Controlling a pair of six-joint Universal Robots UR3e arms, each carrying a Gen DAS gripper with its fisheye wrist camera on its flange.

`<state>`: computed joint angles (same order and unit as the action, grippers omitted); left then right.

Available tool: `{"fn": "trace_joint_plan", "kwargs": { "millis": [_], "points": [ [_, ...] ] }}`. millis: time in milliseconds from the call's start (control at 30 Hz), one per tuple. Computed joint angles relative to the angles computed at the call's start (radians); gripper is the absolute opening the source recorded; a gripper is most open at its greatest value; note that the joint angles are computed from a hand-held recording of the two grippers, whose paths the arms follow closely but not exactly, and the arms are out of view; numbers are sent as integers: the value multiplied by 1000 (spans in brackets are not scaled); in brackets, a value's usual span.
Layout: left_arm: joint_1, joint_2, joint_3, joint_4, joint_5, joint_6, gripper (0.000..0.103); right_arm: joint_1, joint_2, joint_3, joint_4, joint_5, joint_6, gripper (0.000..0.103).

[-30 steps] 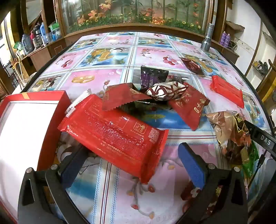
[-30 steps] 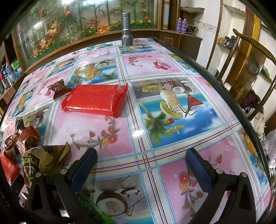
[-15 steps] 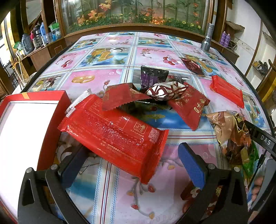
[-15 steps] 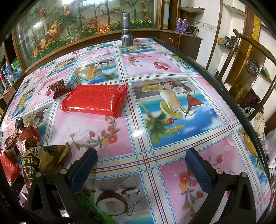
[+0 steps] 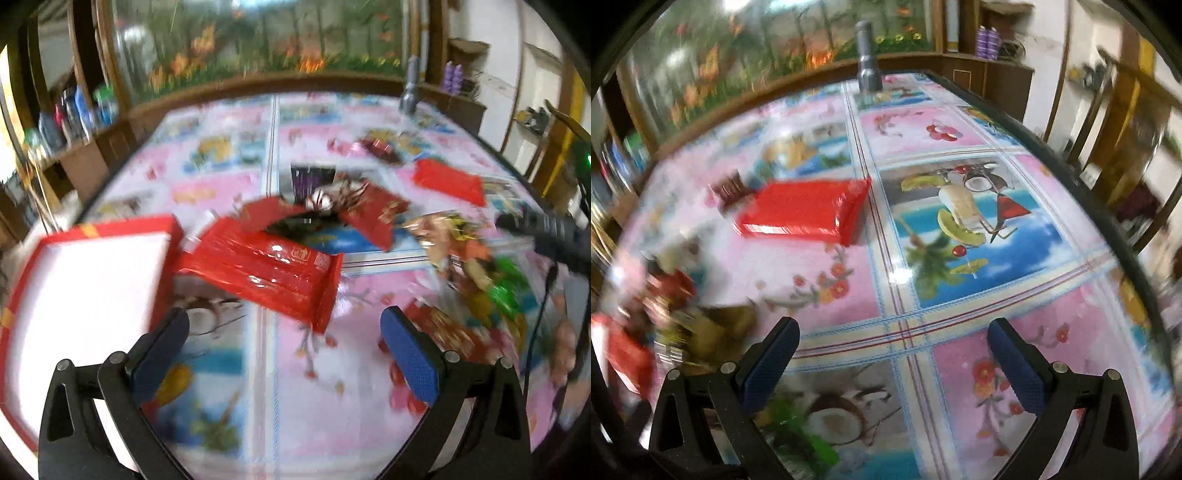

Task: Organize snacks
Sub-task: 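Grasp the gold-brown snack bag with the right gripper while the left grasps a red packet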

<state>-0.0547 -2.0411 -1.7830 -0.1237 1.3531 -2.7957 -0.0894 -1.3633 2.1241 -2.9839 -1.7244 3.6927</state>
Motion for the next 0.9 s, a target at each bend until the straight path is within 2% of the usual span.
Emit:
{"fn": "trace_joint_plan", "kwargs": {
  "millis": [67, 133, 200, 233, 300, 400, 433, 467, 500, 533, 633, 733, 833, 900],
  "points": [
    [8, 69, -60, 10, 8, 88, 103, -21, -48, 112, -187, 70, 14, 101],
    [32, 131, -165, 96, -19, 154, 103, -12, -64, 130, -233, 130, -17, 101],
    [48, 178, -168, 24, -39, 206, 103, 30, -51, 50, -134, 171, -88, 101],
    [78, 201, -198, 18, -95, 210, 103, 66, -33, -6, -74, 160, -116, 100],
    [120, 237, -221, -38, -174, 235, 103, 144, 16, -121, 26, 107, -150, 99],
    [128, 257, -231, -58, -201, 268, 103, 242, 121, -342, 250, 16, -195, 94],
    [128, 260, -225, -79, -212, 281, 103, 263, 159, -406, 313, -11, -204, 86],
    [136, 267, -228, -100, -233, 293, 103, 264, 179, -432, 343, -9, -215, 68],
    [139, 272, -226, -127, -248, 301, 103, 247, 187, -427, 344, 29, -226, 58],
    [137, 277, -215, -165, -259, 302, 103, 229, 184, -417, 348, 66, -227, 48],
    [119, 287, -200, -219, -264, 295, 103, 206, 174, -354, 261, 71, -262, 46],
    [51, 251, -139, -259, -207, 255, 103, 134, 133, -271, 188, 138, -287, 44],
    [-9, 189, -36, -365, -165, 167, 103, 67, 97, -198, 128, 147, -295, 45],
    [-60, 131, 53, -421, -102, 76, 103, 33, 75, -152, 91, 137, -298, 45]
  ]
}}
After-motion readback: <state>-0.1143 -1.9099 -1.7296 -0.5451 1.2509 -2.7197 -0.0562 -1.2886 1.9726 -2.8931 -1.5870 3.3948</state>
